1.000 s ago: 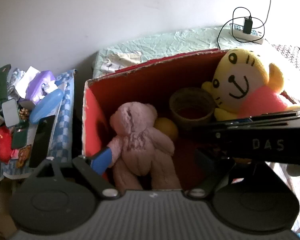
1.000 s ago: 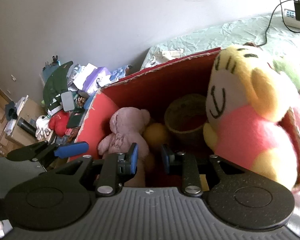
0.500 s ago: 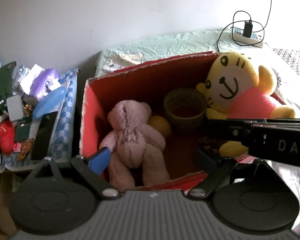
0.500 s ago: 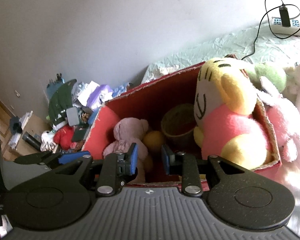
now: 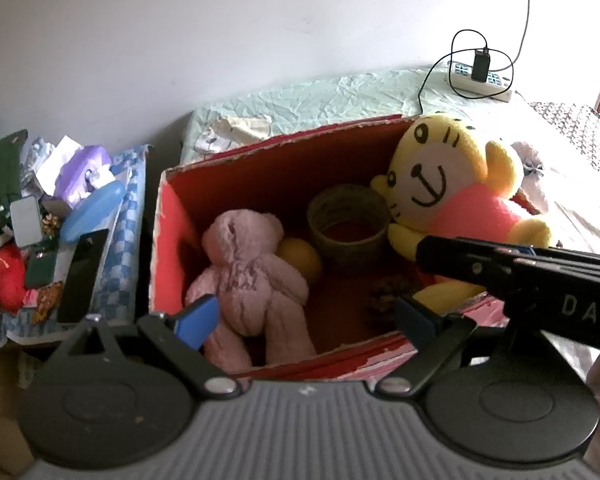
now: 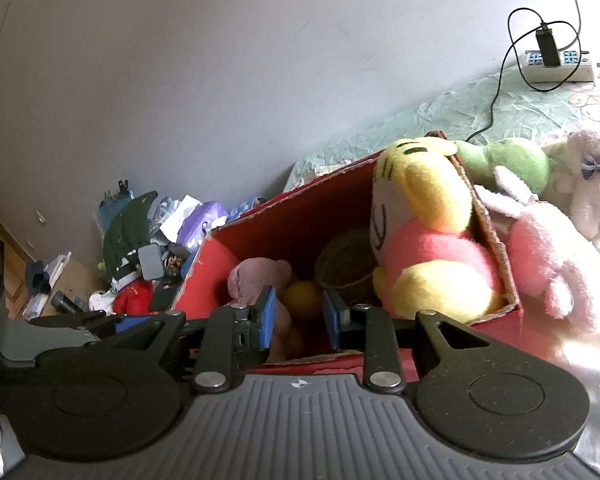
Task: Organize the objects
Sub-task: 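Withdraw the right tool from the box toward the white bunny plush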
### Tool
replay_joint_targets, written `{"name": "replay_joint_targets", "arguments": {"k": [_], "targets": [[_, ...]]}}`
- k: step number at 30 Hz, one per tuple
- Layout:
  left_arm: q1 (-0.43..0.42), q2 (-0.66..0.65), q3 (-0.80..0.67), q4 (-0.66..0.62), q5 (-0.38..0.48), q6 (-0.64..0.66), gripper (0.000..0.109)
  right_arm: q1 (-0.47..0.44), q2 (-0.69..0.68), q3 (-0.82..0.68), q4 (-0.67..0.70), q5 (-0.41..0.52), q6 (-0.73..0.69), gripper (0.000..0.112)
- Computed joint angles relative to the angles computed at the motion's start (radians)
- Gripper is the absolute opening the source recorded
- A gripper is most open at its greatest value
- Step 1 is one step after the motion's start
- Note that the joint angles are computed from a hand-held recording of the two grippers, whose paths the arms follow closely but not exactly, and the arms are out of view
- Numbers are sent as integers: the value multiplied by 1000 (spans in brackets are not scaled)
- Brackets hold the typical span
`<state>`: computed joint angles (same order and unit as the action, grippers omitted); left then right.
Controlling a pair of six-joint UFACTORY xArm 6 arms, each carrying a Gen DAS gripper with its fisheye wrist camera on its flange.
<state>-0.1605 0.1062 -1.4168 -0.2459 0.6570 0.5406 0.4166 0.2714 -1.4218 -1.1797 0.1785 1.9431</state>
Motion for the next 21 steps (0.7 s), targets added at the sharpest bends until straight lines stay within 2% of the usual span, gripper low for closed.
{"name": "replay_joint_targets", "arguments": {"k": [4,11,15,21], "targets": [[3,-5,-13,-57,41,40,95,-5,-26,21,-120,7,122,28],[-6,-49,16,-197,51,182,95,-18,-99,93,-320,20,330,28],[-17,-63,26,-278,73,257,95,-40,-144,130,-524,-20,550,26],[-30,-84,35,-396,127,366,94,-53,-223,187,-801,-33,804,28]]}}
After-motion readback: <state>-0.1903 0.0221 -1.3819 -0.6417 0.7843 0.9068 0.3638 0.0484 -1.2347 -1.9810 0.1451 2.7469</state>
